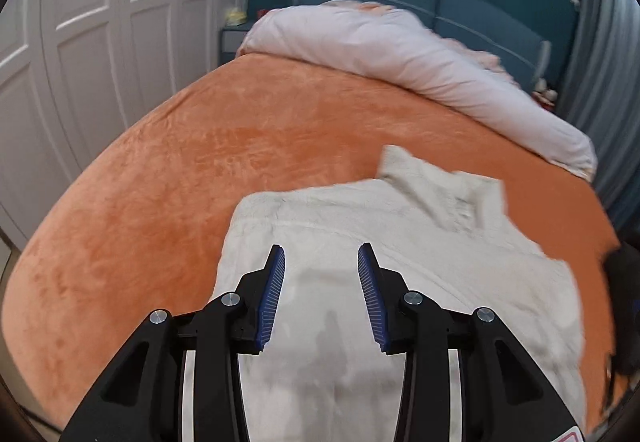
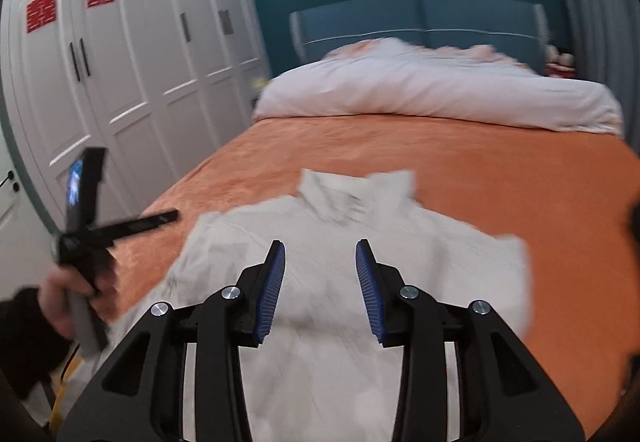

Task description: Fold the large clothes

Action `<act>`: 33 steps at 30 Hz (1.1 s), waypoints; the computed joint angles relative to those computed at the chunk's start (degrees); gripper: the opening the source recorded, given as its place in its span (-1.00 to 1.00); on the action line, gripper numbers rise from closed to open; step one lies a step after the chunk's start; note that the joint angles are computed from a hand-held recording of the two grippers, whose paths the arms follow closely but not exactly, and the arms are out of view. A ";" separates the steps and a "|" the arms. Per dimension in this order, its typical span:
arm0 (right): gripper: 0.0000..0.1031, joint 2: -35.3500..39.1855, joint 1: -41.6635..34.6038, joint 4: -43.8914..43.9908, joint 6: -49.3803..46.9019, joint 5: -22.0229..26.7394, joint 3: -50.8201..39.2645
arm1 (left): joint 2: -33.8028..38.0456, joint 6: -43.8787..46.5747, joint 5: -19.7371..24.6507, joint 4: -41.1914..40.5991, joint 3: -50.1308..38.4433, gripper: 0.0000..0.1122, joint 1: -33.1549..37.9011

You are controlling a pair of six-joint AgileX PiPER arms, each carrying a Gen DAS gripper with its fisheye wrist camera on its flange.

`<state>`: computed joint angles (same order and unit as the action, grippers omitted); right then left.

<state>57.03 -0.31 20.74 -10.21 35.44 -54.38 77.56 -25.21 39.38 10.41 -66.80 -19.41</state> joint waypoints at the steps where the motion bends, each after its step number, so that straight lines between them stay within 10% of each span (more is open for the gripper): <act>1: -0.31 4.31 1.70 -0.77 -0.02 -1.42 -2.22 | 1.85 -0.26 -0.95 -0.05 -0.54 -0.34 0.86; 8: -0.30 39.57 7.06 1.38 -0.01 -5.94 -28.86 | 20.05 1.79 -7.47 -7.03 -7.14 -0.34 9.45; 16: -0.31 73.37 8.85 -10.07 14.73 14.38 -73.33 | 21.67 -10.07 -21.66 7.38 2.27 -0.33 8.93; 18: -0.89 77.81 9.42 -13.79 17.26 15.94 -78.33 | 21.57 -6.88 -22.94 3.68 2.89 -0.33 9.76; 27: -0.83 56.76 2.07 7.55 14.43 -19.92 -36.44 | 21.96 -6.06 -23.04 3.07 2.62 -0.32 9.90; 33: -0.83 42.06 -1.34 17.07 -3.29 -17.85 -17.96 | 19.20 -2.14 -17.39 0.51 -0.82 -0.34 8.41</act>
